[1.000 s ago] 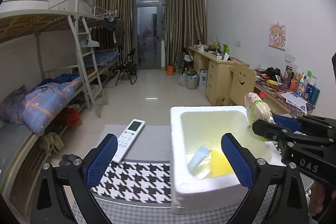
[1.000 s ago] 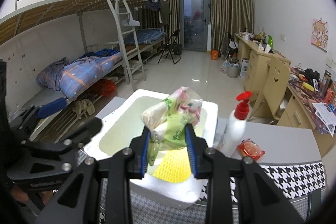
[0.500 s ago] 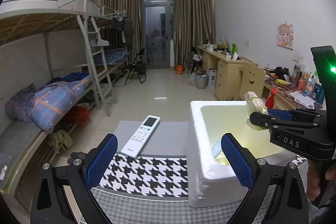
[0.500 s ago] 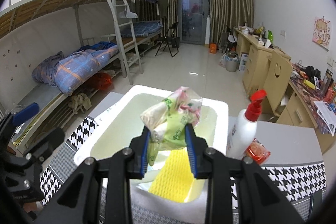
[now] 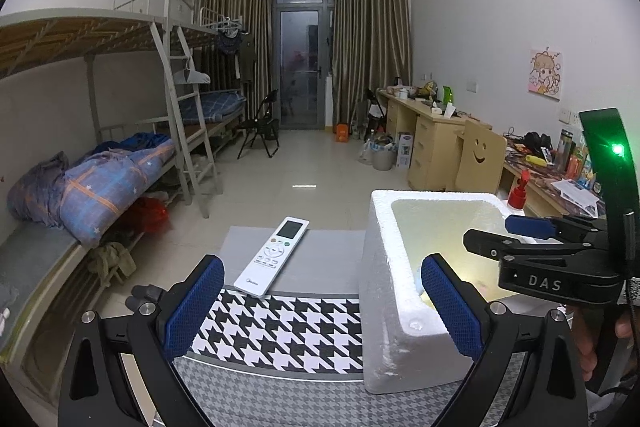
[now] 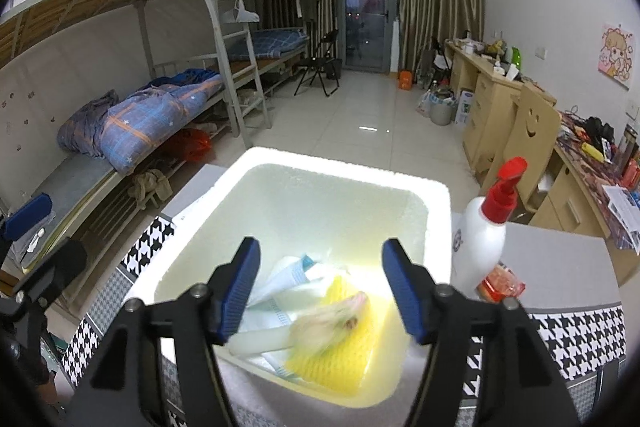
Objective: Organize soft objects
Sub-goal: 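Lower the plastic-wrapped item into the foam box and open the right gripper, then withdraw both grippers from the foam box back toward the grey sock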
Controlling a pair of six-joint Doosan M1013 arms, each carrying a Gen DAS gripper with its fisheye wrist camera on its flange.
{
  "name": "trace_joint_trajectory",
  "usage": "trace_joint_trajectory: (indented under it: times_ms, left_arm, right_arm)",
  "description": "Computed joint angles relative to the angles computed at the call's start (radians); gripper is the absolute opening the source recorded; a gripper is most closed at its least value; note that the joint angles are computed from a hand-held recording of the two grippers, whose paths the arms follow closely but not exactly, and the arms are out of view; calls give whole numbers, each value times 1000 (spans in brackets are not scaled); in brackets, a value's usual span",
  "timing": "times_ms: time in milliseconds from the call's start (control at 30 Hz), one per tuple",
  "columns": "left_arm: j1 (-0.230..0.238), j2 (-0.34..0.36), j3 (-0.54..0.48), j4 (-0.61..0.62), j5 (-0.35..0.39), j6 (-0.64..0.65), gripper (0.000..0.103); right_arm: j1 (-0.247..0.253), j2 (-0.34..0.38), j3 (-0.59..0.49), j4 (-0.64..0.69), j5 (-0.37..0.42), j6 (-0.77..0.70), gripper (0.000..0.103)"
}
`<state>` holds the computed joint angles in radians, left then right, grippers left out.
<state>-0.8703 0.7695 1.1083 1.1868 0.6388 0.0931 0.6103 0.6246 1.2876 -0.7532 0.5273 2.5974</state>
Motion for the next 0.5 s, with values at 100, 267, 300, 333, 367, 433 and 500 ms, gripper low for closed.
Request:
trace_joint_trajectory:
  times_ms: [100, 267, 300, 333, 367, 433, 500]
  left_arm:
    - [-1, -2, 1, 0, 8, 0, 99]
    - [-6, -6, 3, 1, 15, 6, 99]
    - [-7, -6, 4, 3, 15, 3, 99]
    - [-8, -9, 7, 5, 14, 0, 99]
    - [-9, -10, 8, 3, 14, 0, 99]
    - [-13, -13, 13, 8, 14, -6, 99]
    - [-19, -15, 16, 13, 17, -7, 99]
  right_arm:
    - [2, -9, 11, -30, -1, 30, 70]
    - [13, -35, 50, -113, -19, 117, 73]
    - [18, -42, 61, -145, -16, 142, 74]
    - [22, -48, 71, -176, -14, 166, 76]
    - [27, -54, 81, -210, -11, 199, 79]
    - [30, -63, 96, -257, -19, 252, 85]
    - [35, -69, 108, -295, -13, 292, 87]
